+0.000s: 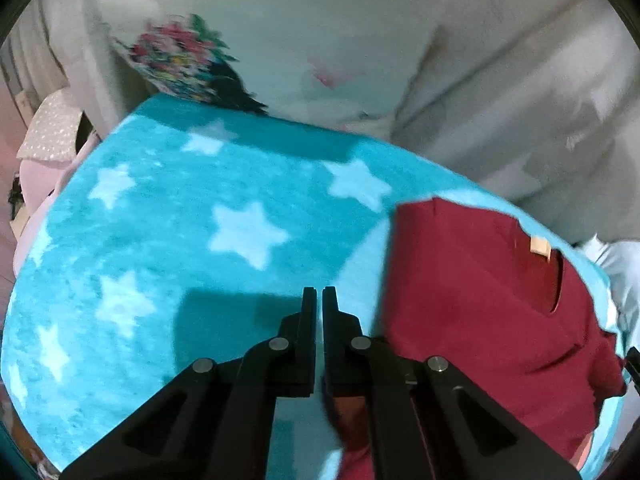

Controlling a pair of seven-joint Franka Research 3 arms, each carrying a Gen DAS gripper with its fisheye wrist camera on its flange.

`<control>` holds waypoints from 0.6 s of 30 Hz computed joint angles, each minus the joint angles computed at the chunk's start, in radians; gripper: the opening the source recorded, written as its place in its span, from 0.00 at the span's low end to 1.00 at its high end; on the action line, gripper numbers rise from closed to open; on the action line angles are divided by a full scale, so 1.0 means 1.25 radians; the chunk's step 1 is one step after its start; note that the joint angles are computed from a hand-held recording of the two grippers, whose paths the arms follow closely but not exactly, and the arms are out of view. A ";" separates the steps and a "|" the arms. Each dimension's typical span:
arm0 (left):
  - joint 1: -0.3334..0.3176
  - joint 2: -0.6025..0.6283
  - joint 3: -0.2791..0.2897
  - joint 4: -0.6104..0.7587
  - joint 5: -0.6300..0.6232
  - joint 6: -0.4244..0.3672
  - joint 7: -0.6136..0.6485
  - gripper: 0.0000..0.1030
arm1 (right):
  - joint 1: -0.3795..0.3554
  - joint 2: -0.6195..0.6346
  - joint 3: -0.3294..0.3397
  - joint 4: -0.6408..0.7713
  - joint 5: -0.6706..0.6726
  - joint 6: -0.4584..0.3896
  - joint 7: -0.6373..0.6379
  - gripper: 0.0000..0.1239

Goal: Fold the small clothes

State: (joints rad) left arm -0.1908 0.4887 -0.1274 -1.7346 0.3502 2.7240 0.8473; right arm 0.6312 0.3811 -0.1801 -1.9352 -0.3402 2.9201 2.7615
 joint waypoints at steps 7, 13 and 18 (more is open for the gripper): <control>0.053 -0.003 -0.087 -0.025 -0.099 0.057 0.164 0.43 | 0.048 0.000 -0.018 0.027 -0.075 0.028 0.013 0.38; -0.023 0.081 -0.056 0.087 -0.084 -0.049 0.218 0.34 | -0.043 0.094 0.124 0.130 0.097 0.021 -0.170 0.38; -0.040 0.061 -0.017 0.056 -0.069 -0.017 0.164 0.09 | -0.027 0.141 0.137 0.194 0.163 -0.010 -0.244 0.38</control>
State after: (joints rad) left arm -0.2412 0.5645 -0.1490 -1.6642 0.2635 2.7031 1.0524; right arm 0.5973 0.5567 -0.0089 -1.6926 -0.1363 2.9077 2.4566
